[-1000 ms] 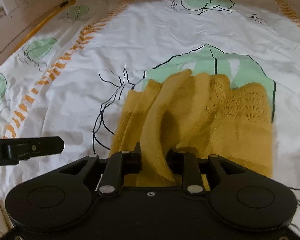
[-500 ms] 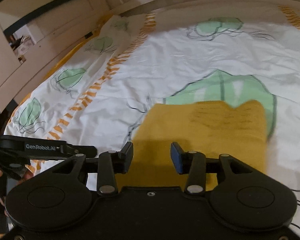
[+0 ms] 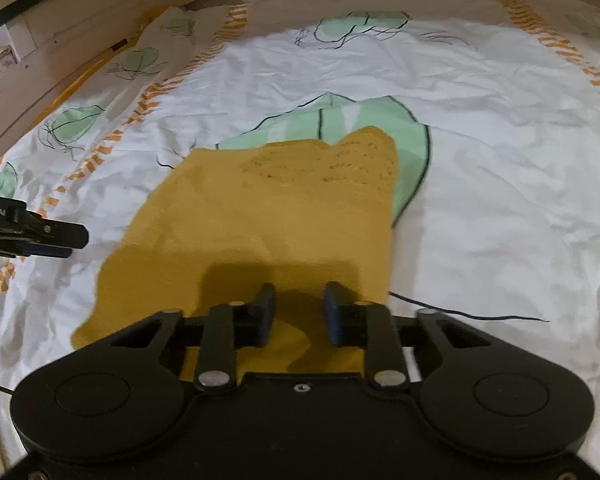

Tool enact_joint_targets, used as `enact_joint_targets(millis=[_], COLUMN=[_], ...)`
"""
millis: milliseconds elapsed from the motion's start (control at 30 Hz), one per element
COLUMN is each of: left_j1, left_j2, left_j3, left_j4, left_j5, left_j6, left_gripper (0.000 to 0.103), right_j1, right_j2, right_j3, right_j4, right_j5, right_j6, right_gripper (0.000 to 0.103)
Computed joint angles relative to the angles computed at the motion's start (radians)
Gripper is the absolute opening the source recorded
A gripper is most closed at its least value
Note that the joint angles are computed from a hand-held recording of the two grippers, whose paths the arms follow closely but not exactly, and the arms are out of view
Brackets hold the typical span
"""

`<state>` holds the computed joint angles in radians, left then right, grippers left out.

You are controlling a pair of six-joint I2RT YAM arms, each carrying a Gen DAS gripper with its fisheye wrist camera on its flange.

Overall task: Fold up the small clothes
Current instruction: 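Fold the held side edge over the sweater body with the right tool, then open the right tool to release the folded side onto the sweater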

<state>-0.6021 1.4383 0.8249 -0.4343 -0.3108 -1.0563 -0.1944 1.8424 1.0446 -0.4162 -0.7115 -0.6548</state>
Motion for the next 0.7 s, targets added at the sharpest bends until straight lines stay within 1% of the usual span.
enact_joint_targets(millis=[33, 67, 100, 133, 167, 267, 400, 500, 600, 700], left_j1=[0.001, 0.001, 0.002, 0.001, 0.000, -0.011, -0.021, -0.031, -0.045, -0.048], left_j2=[0.000, 0.002, 0.003, 0.007, 0.008, 0.013, 0.016, 0.030, 0.047, 0.055], left_j3=[-0.005, -0.007, -0.014, -0.016, -0.023, -0.042, -0.076, -0.079, -0.063, -0.056], left_j4=[0.006, 0.010, 0.019, 0.025, 0.034, 0.062, 0.128, 0.155, 0.147, 0.144], left_j5=[0.005, 0.009, 0.019, 0.027, 0.039, 0.069, 0.126, 0.145, 0.133, 0.127], left_j6=[0.000, -0.003, -0.004, -0.007, -0.009, -0.020, -0.043, -0.059, -0.060, -0.060], left_gripper=[0.049, 0.049, 0.049, 0.049, 0.049, 0.049, 0.049, 0.049, 0.049, 0.049], right_j1=[-0.004, -0.008, -0.014, -0.022, -0.034, -0.081, -0.158, -0.210, -0.225, -0.228], right_j2=[-0.002, -0.009, -0.023, -0.048, -0.070, -0.139, -0.231, -0.273, -0.294, -0.321], right_j3=[0.001, -0.003, -0.016, -0.038, -0.061, -0.131, -0.239, -0.302, -0.338, -0.394], right_j4=[-0.006, -0.009, -0.009, -0.005, 0.001, -0.004, -0.024, -0.025, -0.019, 0.055], right_j5=[-0.004, -0.010, -0.021, -0.034, -0.044, -0.085, -0.116, -0.144, -0.148, -0.140], right_j6=[-0.006, -0.012, -0.032, -0.062, -0.095, -0.218, -0.460, -0.631, -0.738, -0.798], right_gripper=[0.030, 0.032, 0.035, 0.040, 0.042, 0.042, 0.042, 0.042, 0.042, 0.042])
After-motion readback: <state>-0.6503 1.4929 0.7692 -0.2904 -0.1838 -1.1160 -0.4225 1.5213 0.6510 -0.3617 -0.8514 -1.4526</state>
